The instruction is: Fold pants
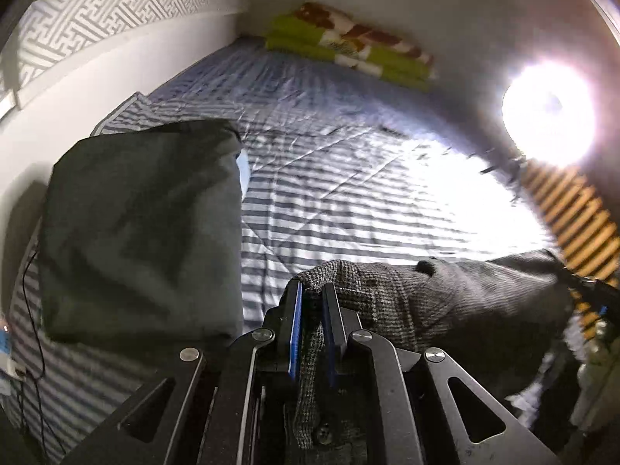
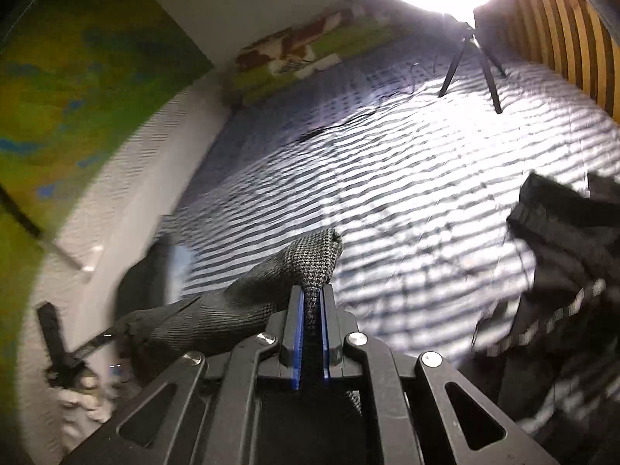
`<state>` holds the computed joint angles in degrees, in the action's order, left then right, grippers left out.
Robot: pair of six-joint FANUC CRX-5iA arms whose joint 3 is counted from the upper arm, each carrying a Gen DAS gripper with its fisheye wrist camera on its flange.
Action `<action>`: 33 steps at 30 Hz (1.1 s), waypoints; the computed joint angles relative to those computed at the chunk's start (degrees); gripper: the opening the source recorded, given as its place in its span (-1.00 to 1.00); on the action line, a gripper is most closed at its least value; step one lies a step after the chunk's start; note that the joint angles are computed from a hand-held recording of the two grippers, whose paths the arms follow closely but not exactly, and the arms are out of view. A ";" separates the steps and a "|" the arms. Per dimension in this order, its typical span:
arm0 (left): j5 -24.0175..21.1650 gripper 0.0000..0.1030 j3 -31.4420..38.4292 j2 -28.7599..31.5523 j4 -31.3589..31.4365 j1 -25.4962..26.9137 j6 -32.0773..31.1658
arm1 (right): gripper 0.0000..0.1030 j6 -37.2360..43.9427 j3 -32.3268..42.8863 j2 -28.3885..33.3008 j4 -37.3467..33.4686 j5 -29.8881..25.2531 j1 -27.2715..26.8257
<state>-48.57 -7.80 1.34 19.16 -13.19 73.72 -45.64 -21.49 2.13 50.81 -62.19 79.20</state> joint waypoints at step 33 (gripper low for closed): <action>-21.77 0.27 -36.96 -36.20 9.11 20.99 -22.37 | -0.34 -46.65 -12.53 3.06 12.46 13.03 20.72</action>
